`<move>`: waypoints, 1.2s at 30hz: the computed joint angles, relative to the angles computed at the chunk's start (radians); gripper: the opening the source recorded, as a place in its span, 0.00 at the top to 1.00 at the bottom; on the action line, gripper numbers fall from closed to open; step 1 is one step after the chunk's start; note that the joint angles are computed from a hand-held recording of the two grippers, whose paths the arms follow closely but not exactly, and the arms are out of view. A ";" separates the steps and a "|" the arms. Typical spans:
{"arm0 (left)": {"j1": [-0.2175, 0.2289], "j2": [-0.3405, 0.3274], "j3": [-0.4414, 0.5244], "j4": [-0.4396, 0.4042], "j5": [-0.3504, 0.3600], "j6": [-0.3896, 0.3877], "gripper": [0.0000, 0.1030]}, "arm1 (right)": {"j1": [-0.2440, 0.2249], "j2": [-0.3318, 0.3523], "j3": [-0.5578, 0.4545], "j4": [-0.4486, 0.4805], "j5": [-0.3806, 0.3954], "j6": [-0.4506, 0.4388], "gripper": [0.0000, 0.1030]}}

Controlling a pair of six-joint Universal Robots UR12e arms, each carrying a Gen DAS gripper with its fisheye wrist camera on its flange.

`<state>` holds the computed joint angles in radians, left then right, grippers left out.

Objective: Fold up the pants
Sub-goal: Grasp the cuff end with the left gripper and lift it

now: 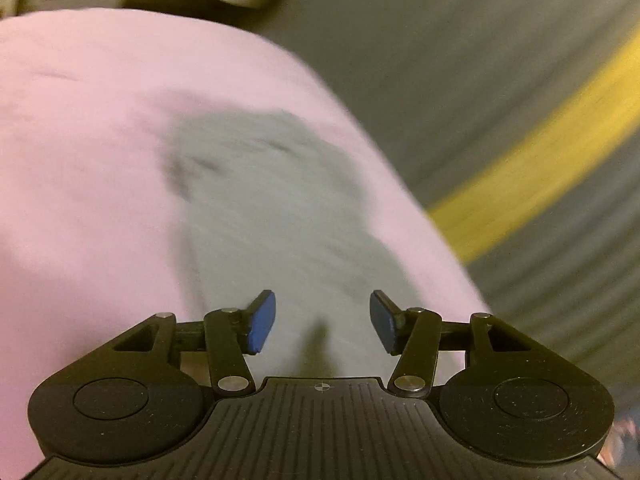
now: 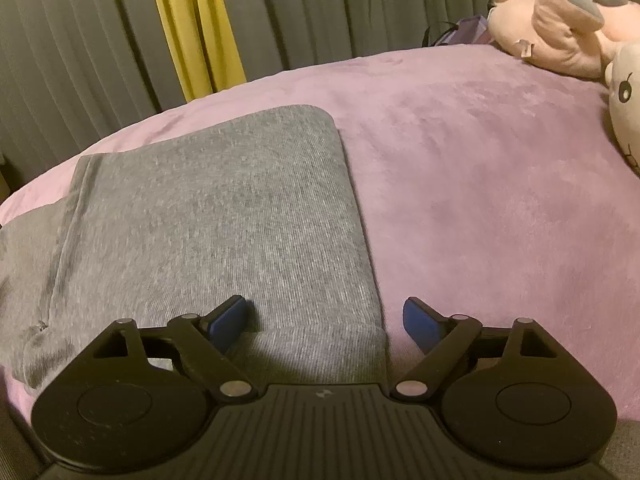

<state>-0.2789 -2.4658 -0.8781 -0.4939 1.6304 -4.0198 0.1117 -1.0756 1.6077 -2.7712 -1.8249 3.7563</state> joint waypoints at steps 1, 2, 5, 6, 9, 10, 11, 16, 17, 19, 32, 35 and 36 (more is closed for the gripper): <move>0.014 0.006 -0.016 0.000 -0.018 -0.021 0.45 | -0.001 0.001 0.000 -0.002 0.003 0.001 0.16; 0.029 0.011 -0.033 0.011 -0.050 -0.037 0.45 | -0.002 0.002 -0.001 -0.003 0.004 0.001 0.15; 0.065 -0.003 -0.044 0.039 -0.182 -0.085 0.45 | -0.002 0.005 -0.003 -0.004 0.002 -0.001 0.14; 0.076 -0.013 -0.043 0.059 -0.227 -0.113 0.45 | -0.002 0.006 -0.004 -0.004 0.001 -0.002 0.14; 0.097 -0.053 -0.011 0.097 -0.309 -0.196 0.45 | -0.001 0.009 -0.009 0.003 -0.007 0.001 0.13; 0.103 -0.070 0.008 0.103 -0.338 -0.214 0.45 | 0.001 0.010 -0.013 0.009 -0.012 0.001 0.13; 0.108 -0.084 0.028 0.102 -0.356 -0.228 0.45 | 0.003 0.012 -0.015 0.012 -0.017 0.001 0.12; 0.113 -0.148 0.132 0.050 -0.359 -0.265 0.45 | 0.007 0.020 -0.027 0.025 -0.036 0.003 0.09; 0.112 -0.151 0.138 0.050 -0.350 -0.279 0.45 | 0.009 0.021 -0.029 0.027 -0.040 0.004 0.09; 0.111 -0.159 0.165 0.017 -0.345 -0.255 0.44 | 0.009 0.024 -0.033 0.031 -0.045 0.002 0.08; 0.127 -0.076 0.030 0.092 -0.290 -0.062 0.40 | 0.009 0.026 -0.033 0.029 -0.050 0.000 0.06; 0.129 -0.088 0.038 0.130 -0.271 -0.086 0.38 | 0.010 0.027 -0.034 0.031 -0.055 0.001 0.06; 0.130 -0.099 0.055 0.129 -0.273 -0.099 0.38 | 0.011 0.027 -0.034 0.031 -0.056 0.002 0.06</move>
